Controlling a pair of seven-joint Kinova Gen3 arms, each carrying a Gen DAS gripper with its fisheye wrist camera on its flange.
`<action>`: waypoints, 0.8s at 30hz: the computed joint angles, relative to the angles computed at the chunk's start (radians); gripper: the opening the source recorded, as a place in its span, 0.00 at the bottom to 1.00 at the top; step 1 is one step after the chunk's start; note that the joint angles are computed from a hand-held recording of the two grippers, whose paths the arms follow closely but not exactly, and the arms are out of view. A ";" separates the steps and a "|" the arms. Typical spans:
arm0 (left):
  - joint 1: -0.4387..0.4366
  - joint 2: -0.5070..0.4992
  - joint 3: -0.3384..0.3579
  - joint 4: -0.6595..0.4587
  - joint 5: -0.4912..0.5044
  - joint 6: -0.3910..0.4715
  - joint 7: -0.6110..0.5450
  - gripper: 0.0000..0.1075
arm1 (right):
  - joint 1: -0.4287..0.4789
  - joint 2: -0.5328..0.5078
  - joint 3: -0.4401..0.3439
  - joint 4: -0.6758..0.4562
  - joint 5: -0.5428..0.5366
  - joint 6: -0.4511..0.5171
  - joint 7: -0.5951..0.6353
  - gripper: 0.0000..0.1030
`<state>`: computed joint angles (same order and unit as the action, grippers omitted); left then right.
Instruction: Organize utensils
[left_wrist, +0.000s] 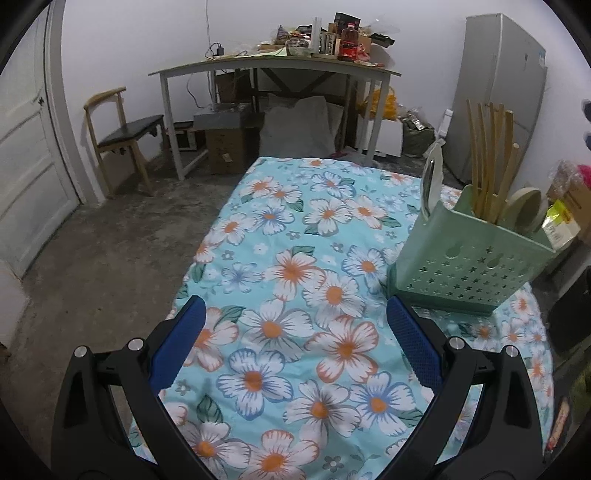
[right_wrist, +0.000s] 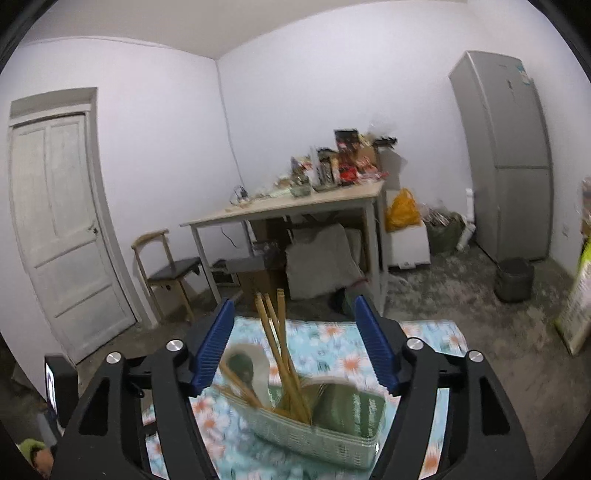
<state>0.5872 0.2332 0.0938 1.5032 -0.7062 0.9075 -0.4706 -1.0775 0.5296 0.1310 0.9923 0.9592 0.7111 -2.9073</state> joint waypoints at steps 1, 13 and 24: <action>0.008 0.007 0.000 -0.009 -0.011 0.018 0.001 0.88 | -0.005 0.005 -0.010 -0.004 -0.008 0.031 0.001 0.68; 0.108 0.040 0.005 -0.055 -0.151 0.129 0.055 0.88 | -0.095 0.169 -0.040 -0.174 -0.218 0.474 0.076 0.84; 0.133 0.054 0.008 -0.103 -0.115 0.162 0.055 0.88 | -0.115 0.203 -0.019 -0.243 -0.253 0.606 0.068 0.94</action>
<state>0.7202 0.2872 0.1014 1.4002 -0.8212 1.0691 -0.4160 -1.1926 0.7324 0.1121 0.7492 0.7057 1.3170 -2.8397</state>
